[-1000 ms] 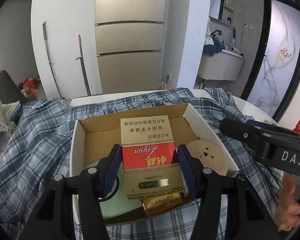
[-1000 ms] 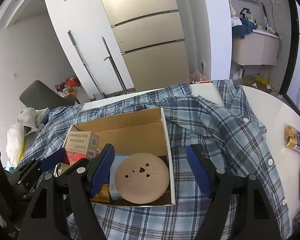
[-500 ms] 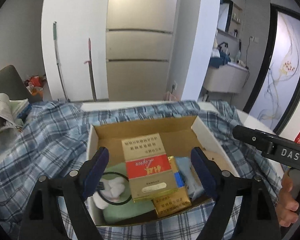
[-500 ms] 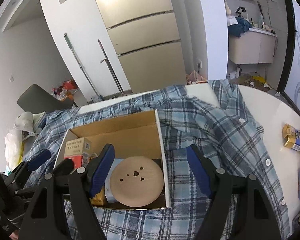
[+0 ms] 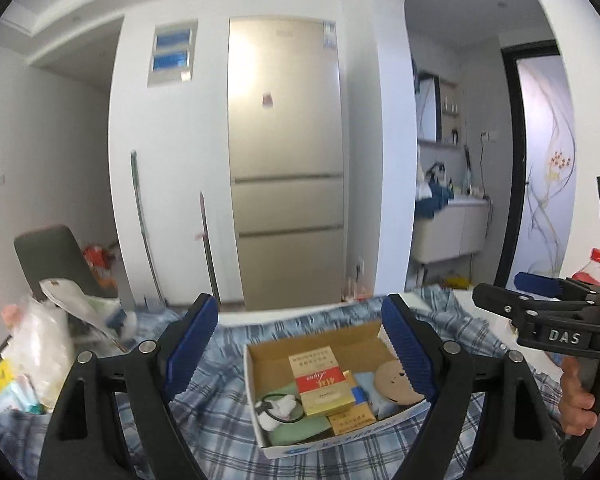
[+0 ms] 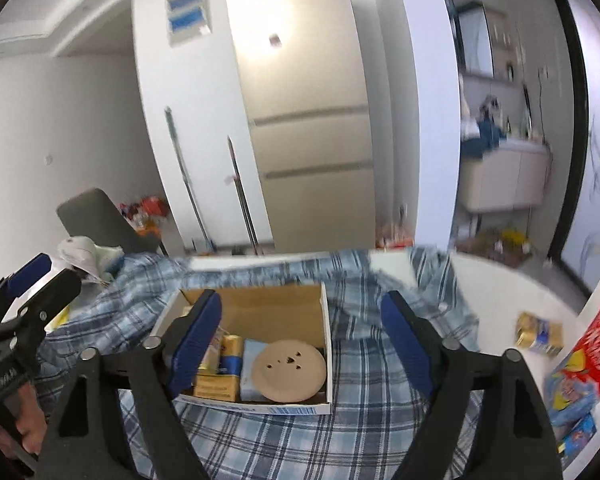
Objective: Organize soft objects
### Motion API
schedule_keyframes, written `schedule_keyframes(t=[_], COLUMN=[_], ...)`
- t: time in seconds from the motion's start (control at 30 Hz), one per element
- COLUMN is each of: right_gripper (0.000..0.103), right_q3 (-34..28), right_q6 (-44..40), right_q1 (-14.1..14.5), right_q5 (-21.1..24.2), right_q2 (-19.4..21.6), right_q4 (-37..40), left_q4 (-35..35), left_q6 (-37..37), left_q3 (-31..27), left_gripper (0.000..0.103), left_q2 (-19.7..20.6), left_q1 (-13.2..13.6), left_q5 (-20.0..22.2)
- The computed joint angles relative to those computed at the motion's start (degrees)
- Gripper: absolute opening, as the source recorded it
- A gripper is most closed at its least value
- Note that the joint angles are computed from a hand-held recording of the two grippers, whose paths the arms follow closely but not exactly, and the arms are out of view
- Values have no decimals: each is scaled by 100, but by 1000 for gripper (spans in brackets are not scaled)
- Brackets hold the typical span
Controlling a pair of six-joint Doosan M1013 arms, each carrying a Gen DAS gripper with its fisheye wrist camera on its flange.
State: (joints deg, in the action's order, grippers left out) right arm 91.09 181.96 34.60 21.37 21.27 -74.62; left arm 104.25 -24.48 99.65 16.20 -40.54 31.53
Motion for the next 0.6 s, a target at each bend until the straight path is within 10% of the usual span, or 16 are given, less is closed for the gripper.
schedule_keyframes(t=[0.2,0.6], right_gripper=[103,103], right_q3=[610,1331], right_q6=[3042,5343], right_q1=[266,383], right_q5=[470,1220], right_q2=[-321,-426], right_q4=[-3240,-5682], left_q4=[1001,2222], left_q6=[-880,-2237], left_q3=[534,1219], left_gripper=[102,103], left_q2=[-286,-332], left_q1=[-276,-437], left_q5=[718,1630])
